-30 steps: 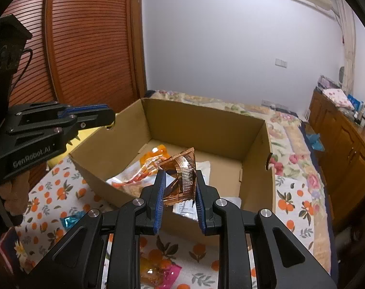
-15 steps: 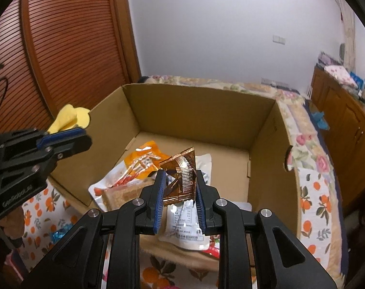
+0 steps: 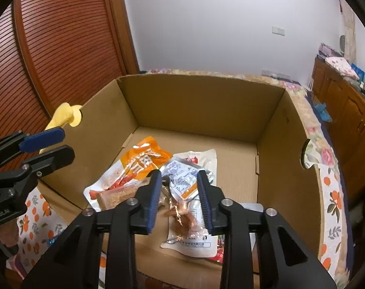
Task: Organize snacks
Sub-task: 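Lower both held snacks into the box and open both tools, then grasp the pink-wrapped egg with the right tool while the left tool grasps the duck pouch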
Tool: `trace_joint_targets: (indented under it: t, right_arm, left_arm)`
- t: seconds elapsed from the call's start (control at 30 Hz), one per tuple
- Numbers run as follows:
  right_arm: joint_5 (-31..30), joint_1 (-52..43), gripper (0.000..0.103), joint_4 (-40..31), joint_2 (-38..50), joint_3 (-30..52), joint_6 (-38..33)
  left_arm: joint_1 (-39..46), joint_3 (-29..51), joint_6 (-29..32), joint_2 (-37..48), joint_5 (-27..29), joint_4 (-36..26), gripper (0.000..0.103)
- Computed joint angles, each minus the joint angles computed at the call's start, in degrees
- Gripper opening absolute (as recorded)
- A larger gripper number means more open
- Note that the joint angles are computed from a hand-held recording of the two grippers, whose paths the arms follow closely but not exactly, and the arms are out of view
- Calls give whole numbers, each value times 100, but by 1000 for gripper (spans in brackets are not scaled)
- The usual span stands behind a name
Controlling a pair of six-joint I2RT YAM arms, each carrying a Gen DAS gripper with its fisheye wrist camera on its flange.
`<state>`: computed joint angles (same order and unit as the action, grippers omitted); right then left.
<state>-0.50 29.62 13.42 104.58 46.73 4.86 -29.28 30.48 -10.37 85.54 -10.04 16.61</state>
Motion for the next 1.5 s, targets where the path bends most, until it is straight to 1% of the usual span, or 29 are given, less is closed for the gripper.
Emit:
trace_joint_targets:
  t: [0.03,0.07,0.1,0.13,0.17,0.23,0.27,0.33,0.37,0.47,0.57,0.77,0.87,0.97,1.1,1.17,1.3,1.4,1.5]
  right_arm:
    - [23,19,40,28,-13,-13,10]
    - [48,38,41,81,-74,-80,6]
    - [58,52,41,115,-164,-157,-10]
    - [56,70,41,142,-273,-251,-26]
    - [62,99,41,175,-363,-339,-40]
    - [124,178,42,282,-717,-674,-122]
    - [132,212,42,279,-859,-781,-157]
    - [141,273,43,244,-1167,-1018,-230]
    - [164,315,44,226,-1376,-1185,-280]
    - [185,388,47,197,-1913,-1610,-356]
    - [186,476,49,145,-2383,-2002,-459]
    - [206,723,52,237,-2699,-2525,-459]
    - [132,785,53,478,-2511,-2715,-417]
    - [76,834,53,813,-2089,-2793,-360]
    - [-44,848,53,1286,-1299,-2736,-281]
    - [-84,884,53,1474,-906,-2651,-247]
    - [-353,834,53,1573,-337,-2429,-181]
    - [-371,824,53,1590,-95,-2330,-181]
    - [-482,789,53,1468,-25,-2292,-212]
  left_arm:
    - [0,-44,-5,-36,-1,11,42]
    - [-17,-81,-15,-75,-18,7,44]
    - [-62,-113,-26,-135,-88,-46,48]
    - [-108,-156,-22,-213,-150,-75,48]
    - [-147,-210,-12,-271,-170,-58,51]
    - [-274,-366,-15,-497,-277,-68,55]
    - [-311,-430,-25,-586,-322,-70,58]
    - [-382,-603,-78,-841,-333,-40,69]
    - [-419,-701,-123,-1000,-334,-43,71]
    - [-517,-880,-223,-1325,-314,-175,71]
    - [-687,-1099,-307,-1633,-468,-263,71]
    - [-1147,-1542,-478,-2121,-679,-337,71]
    - [-1444,-1750,-629,-2217,-786,-317,71]
    - [-1769,-1972,-841,-2167,-953,-162,71]
    - [-2191,-2244,-1225,-1777,-1145,267,71]
    - [-2347,-2383,-1421,-1419,-1276,657,71]
    - [-2506,-2590,-1736,-685,-1404,1444,71]
    - [-2540,-2641,-1825,-257,-1431,1806,71]
    - [-2624,-2725,-1952,-33,-1438,2044,71]
